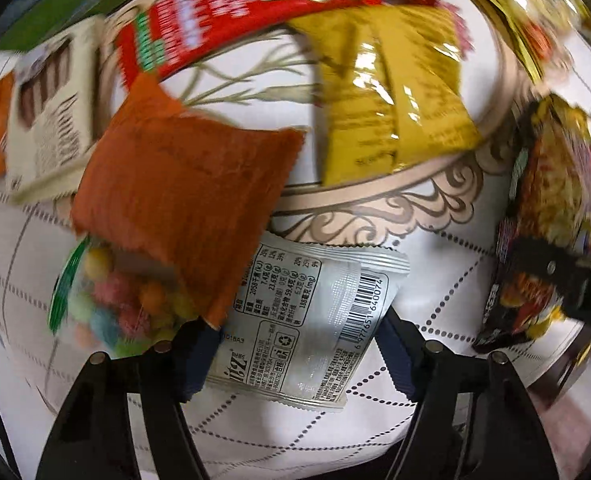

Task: Organize snacks
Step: 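Grasp the white sachet with the left tool while the right tool grasps the Mie Sedaap pack, then carry both packets into the box and open both tools to release them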

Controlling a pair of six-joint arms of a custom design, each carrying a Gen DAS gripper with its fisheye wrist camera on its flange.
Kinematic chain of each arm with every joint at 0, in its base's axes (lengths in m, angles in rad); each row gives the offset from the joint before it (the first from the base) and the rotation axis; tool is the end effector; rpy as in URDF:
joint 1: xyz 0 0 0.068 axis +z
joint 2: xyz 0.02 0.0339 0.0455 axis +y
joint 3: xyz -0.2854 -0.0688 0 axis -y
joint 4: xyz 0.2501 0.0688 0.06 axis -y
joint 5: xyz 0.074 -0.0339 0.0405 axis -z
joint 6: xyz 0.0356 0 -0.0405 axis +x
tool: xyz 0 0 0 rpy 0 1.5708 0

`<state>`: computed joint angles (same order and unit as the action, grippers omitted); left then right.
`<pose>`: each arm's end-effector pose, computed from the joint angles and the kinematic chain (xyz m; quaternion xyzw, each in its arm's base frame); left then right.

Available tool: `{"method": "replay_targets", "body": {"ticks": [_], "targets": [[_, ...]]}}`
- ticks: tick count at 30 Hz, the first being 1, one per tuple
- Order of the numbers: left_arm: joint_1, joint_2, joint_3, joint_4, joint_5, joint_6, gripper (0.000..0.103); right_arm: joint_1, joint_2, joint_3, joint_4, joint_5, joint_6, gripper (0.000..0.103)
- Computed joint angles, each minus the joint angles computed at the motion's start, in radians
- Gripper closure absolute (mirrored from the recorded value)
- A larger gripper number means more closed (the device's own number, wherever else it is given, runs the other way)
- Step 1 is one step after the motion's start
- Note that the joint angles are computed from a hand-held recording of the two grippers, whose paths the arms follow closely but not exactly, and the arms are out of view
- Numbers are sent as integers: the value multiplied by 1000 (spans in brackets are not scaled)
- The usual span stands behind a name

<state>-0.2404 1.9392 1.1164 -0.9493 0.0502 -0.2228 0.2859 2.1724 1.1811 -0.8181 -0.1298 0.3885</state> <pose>0.3055 -0.0767 0.1299 -0.0062 -0.9946 0.0012 0.1035 0.3276 0.1011 0.0662 -0.0585 -0.9891 -0.0215 0.1334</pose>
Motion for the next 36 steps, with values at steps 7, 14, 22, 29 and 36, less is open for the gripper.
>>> {"method": "replay_targets", "body": {"ticks": [7,14,22,29,36], "targets": [[48,-166,-138,-29,-21,-68,35,91,-87,-169,127,16,74,17],[86,-251,-191,-40,-23,-75,35,164,-175,-288,168,-10,116,18],[130,-401,-105,-171,11,-63,35,114,-362,-402,150,-29,45,18],[291,-422,231,-385,100,30,35,-3,-620,-395,-1,-66,-86,18],[354,-131,723,-475,190,-2,35,-82,-641,-87,-164,-108,-189,18]]}}
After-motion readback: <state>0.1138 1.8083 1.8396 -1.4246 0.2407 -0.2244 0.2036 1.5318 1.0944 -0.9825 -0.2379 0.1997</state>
